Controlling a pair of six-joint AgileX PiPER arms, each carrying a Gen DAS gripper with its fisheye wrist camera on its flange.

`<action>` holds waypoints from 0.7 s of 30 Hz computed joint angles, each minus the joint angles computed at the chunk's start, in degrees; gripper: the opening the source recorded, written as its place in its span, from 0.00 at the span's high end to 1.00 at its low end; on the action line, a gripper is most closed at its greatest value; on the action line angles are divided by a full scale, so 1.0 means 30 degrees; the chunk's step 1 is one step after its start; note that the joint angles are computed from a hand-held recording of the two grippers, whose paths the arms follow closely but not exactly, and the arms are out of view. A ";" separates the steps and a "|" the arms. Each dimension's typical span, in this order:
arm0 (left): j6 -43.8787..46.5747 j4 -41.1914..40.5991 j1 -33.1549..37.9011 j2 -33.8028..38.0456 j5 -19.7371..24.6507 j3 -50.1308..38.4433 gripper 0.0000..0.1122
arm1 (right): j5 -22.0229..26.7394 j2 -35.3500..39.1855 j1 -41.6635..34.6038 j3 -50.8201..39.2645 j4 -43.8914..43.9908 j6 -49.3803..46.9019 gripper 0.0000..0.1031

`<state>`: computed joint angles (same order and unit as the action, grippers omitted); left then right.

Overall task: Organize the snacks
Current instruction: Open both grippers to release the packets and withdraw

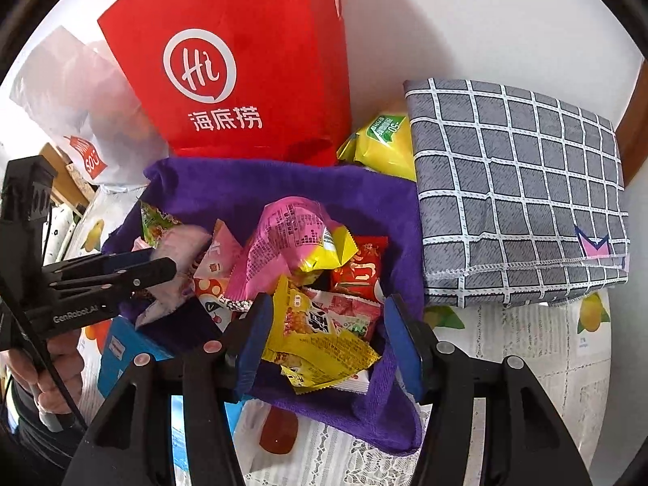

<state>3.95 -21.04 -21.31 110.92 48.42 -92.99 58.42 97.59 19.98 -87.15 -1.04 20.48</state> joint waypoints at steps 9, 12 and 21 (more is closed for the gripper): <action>-0.0074 0.0757 -0.0295 -0.1326 -0.0333 0.0945 0.56 | 0.0452 -0.0183 -0.0356 0.0137 0.0377 -0.0287 0.45; -0.0178 0.1095 -0.0372 -0.1857 -0.0404 0.1504 0.55 | 0.0433 -0.0346 -0.0373 0.0283 0.0553 -0.0628 0.45; -0.0482 0.1891 -0.0503 -0.4242 -0.0548 0.3777 0.49 | 0.0831 0.0006 0.0066 -0.0045 -0.0289 -0.0024 0.55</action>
<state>2.51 -15.36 -22.82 98.19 46.78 -81.65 60.91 97.61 20.17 -87.29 -1.90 20.41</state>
